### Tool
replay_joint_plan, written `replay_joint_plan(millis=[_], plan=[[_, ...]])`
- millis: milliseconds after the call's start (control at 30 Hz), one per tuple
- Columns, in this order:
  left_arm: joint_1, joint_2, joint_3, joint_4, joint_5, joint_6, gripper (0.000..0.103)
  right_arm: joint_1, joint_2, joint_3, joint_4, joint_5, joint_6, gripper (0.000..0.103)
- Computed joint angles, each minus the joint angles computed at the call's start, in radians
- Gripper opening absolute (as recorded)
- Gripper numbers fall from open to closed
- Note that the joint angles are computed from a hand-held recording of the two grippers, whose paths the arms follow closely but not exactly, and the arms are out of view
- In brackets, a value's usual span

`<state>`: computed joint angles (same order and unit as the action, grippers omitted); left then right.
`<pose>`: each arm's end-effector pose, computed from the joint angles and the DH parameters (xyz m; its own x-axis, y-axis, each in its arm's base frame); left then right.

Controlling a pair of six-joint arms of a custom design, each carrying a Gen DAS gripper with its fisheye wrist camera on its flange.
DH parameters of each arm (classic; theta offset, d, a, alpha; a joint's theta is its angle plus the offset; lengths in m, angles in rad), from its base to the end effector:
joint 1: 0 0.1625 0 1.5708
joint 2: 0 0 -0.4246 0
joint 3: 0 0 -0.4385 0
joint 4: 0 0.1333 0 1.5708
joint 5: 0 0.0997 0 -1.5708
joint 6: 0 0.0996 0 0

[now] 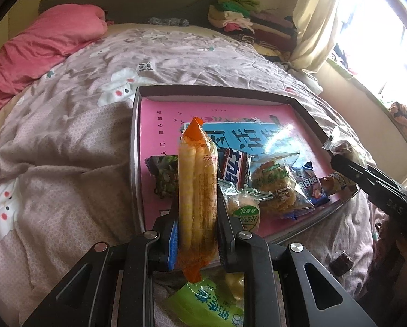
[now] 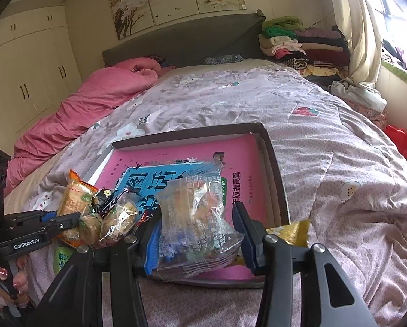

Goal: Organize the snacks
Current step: 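Lower and release the bread-stick bag with the left tool while the right releases the clear bag, then move the left tool to the green packet while the right reaches the brown chocolate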

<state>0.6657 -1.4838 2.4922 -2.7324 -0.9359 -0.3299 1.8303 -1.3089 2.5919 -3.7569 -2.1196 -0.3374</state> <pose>-0.1812 -0.3869 0.1505 -0.7896 0.3485 -0.5051 0.5512 0.7645 -0.3343 0.1717 -0.3298 0.1778 -0.8247 -0.0311 0.5647 -0.4577 0.6233 -0.6341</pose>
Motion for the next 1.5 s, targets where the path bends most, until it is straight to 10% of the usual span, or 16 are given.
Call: replay_joint_plan(millis=[700,1167,1500], plan=[[0.002,0.001,0.001,-0.010,-0.004,0.001,0.024,-0.016,0.027,-0.016,0.018,0.015,0.007,0.054],[-0.004,-0.085,0.018,-0.001,-0.016,-0.013,0.061,0.017,0.001,0.024,-0.033,0.008,-0.015,0.062],[-0.013,-0.181,0.044,0.100,-0.042,-0.061,0.066,0.057,-0.048,0.068,-0.024,0.001,0.002,0.065]])
